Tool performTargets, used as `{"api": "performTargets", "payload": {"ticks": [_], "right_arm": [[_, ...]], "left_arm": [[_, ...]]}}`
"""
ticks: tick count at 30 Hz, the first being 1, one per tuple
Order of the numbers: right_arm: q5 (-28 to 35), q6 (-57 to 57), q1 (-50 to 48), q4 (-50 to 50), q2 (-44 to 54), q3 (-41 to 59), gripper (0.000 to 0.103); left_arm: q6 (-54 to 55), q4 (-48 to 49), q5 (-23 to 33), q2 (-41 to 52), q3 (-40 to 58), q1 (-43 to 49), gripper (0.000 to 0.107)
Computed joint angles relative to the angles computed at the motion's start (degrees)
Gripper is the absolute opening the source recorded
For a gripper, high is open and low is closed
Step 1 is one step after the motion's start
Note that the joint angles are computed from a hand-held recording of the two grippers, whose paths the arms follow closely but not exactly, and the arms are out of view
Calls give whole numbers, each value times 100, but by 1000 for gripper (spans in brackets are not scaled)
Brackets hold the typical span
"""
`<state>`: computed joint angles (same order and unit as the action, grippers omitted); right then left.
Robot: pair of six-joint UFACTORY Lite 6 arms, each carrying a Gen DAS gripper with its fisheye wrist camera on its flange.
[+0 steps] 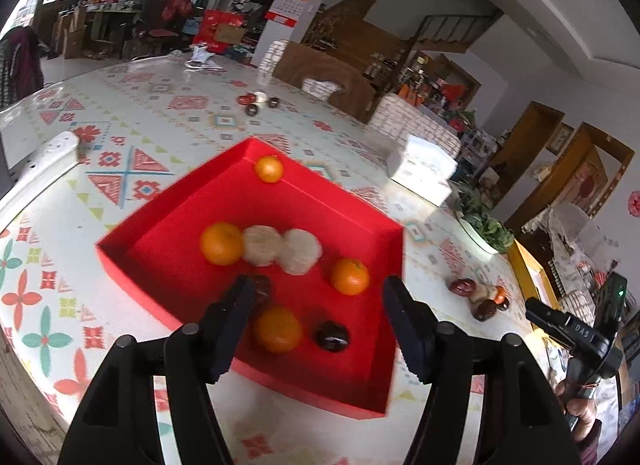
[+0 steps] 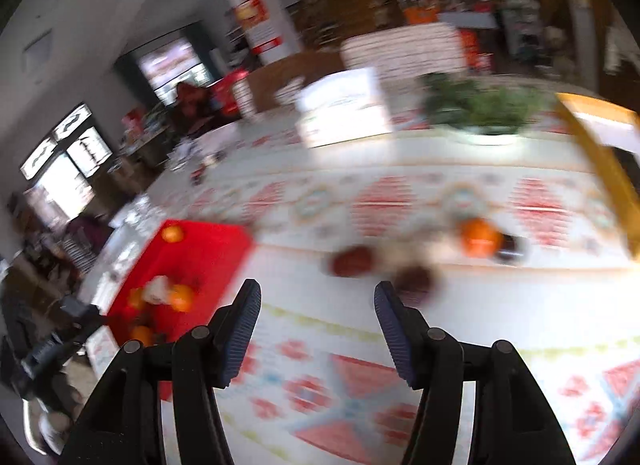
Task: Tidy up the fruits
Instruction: 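Open both grippers over the red tray and move them back to the fruit pile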
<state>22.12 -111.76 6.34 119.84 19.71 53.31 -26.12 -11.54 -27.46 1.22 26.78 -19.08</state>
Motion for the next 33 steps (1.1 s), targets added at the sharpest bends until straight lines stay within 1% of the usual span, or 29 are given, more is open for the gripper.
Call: {"api": "performTargets", "payload": {"ticks": [3,6,8,11,13,16,21,30,32,33], "right_arm": [[19,14,-559,-247,-176,-298,64],[194,260,-954,-688,-51,-294,64],[223,318,-1032,-853,159,-137,64],[286,386,-976,-910,472,87,64],[367,548,-901,-1040,798,360,64],[243,482,-703,-844,1142,650,64],[2,428,-427,-636,1606,1150,64],[-498,-47,14,175,1988,1597,64],[-546,-305,45,437,2013,1599,49],[-520,-320,30,422,2010,1570,49]], "left_arm": [[309,-514,7,155,221,-508,66],[612,-995,47,362,484,-982,66],[847,-1311,98,478,652,-1225,66],[1539,-2129,173,541,874,-1590,66],[1872,-2503,198,550,965,-1729,66],[2418,-3116,207,581,1102,-1968,66],[3051,-3700,261,861,1478,-2195,66],[3999,-4323,446,1645,2400,-2347,66],[4126,-4327,519,1830,2610,-2327,66],[4162,-4286,575,1942,2738,-2303,66]]}}
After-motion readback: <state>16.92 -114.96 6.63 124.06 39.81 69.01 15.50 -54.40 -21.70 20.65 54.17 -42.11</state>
